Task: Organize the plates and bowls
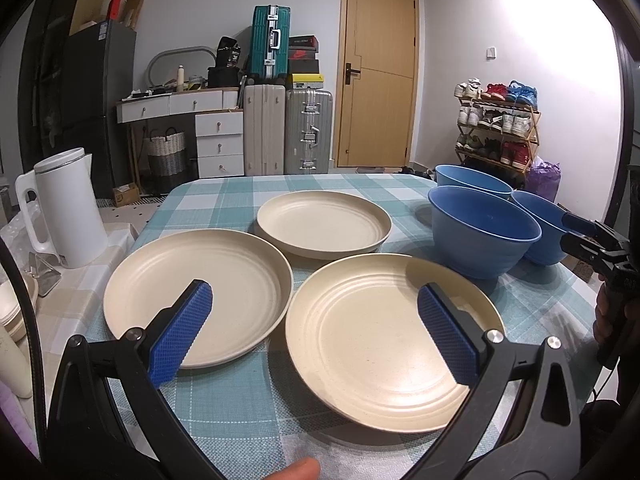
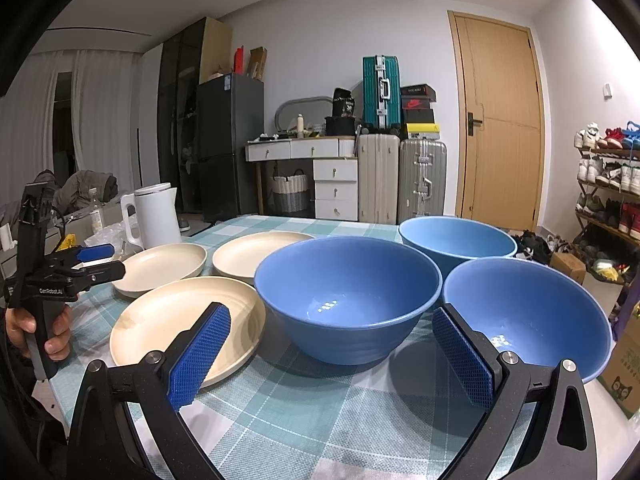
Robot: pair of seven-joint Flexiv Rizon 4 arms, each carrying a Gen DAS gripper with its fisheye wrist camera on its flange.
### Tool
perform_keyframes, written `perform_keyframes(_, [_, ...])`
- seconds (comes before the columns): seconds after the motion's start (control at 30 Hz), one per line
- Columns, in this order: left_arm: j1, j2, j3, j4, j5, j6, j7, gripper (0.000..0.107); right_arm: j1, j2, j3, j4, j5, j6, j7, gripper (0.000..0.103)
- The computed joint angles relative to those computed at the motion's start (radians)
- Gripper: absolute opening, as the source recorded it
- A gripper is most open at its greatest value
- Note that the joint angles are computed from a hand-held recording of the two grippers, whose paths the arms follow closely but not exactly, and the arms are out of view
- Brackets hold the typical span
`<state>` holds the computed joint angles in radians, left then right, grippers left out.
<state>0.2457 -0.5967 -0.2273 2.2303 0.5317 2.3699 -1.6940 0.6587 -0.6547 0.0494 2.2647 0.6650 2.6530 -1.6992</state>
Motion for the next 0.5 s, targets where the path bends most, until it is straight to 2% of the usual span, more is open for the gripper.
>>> perform_keyframes(0.23, [-0.013,-0.002,0.013,0.004,-0.013,0.013,0.009,0.103,0.003,0.007,-0.009,-0.008,0.016,-0.035,-0.005,0.103])
perform_keyframes(0.33, [0.040,0.003,-0.032,-0.005,0.040,-0.030,-0.030,0.103,0.014,0.014,-0.019,-0.017,0.042,-0.056,-0.022,0.103])
perform_keyframes(0.5, [0.031,0.022,-0.023,0.004,0.007,-0.056,-0.039,0.103,0.005,0.024,-0.019,-0.018,0.051,-0.079,-0.016,0.103])
